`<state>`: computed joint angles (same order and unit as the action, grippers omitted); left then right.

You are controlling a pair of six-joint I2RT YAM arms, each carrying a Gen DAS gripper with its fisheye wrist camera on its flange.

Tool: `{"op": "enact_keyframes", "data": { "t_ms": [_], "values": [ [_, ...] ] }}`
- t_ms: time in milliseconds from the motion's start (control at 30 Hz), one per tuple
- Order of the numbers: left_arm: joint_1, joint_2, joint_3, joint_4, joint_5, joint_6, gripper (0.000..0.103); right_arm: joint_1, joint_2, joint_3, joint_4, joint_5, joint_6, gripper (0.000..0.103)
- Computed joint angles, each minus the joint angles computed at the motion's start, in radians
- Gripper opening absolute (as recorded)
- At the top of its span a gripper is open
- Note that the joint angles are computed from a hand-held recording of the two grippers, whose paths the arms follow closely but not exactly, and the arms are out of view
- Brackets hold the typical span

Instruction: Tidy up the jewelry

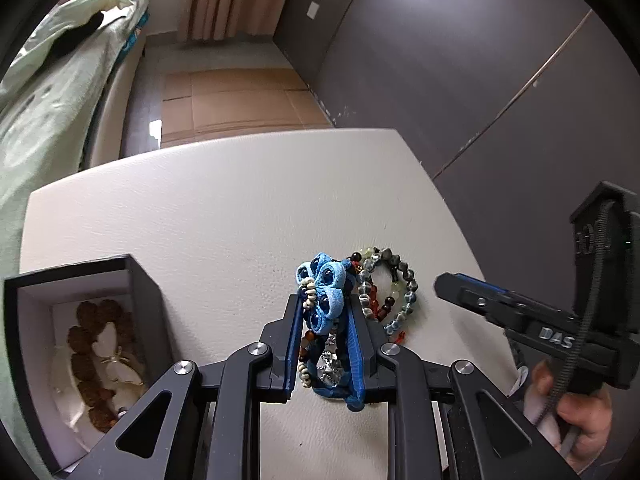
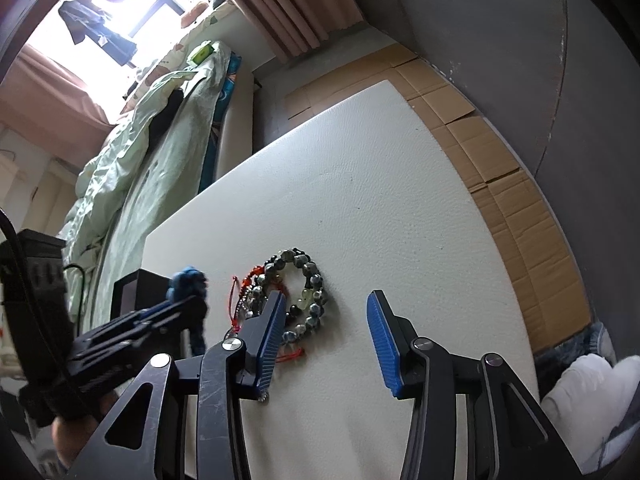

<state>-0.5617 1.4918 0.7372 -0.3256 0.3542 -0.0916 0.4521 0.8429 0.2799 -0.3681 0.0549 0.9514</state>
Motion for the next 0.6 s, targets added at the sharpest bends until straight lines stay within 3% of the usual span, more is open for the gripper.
{"op": "enact_keyframes", "data": {
  "t_ms": [400, 533, 600],
  "values": [
    [0.099, -0.078, -0.019, -0.018, 0.052, 0.024, 0.022, 0.075, 0.299, 0.112, 0.061, 0.119, -0.035, 0.028],
    [0.120, -0.084, -0.015, -0.024, 0.063, 0.035, 0.022, 0.093, 0.386, 0.154, 0.066, 0.129, -0.054, 0.020],
    [0.129, -0.087, -0.013, -0.027, 0.065, 0.040, 0.022, 0.108, 0.408, 0.170, 0.059, 0.150, -0.058, 0.011]
  ]
}}
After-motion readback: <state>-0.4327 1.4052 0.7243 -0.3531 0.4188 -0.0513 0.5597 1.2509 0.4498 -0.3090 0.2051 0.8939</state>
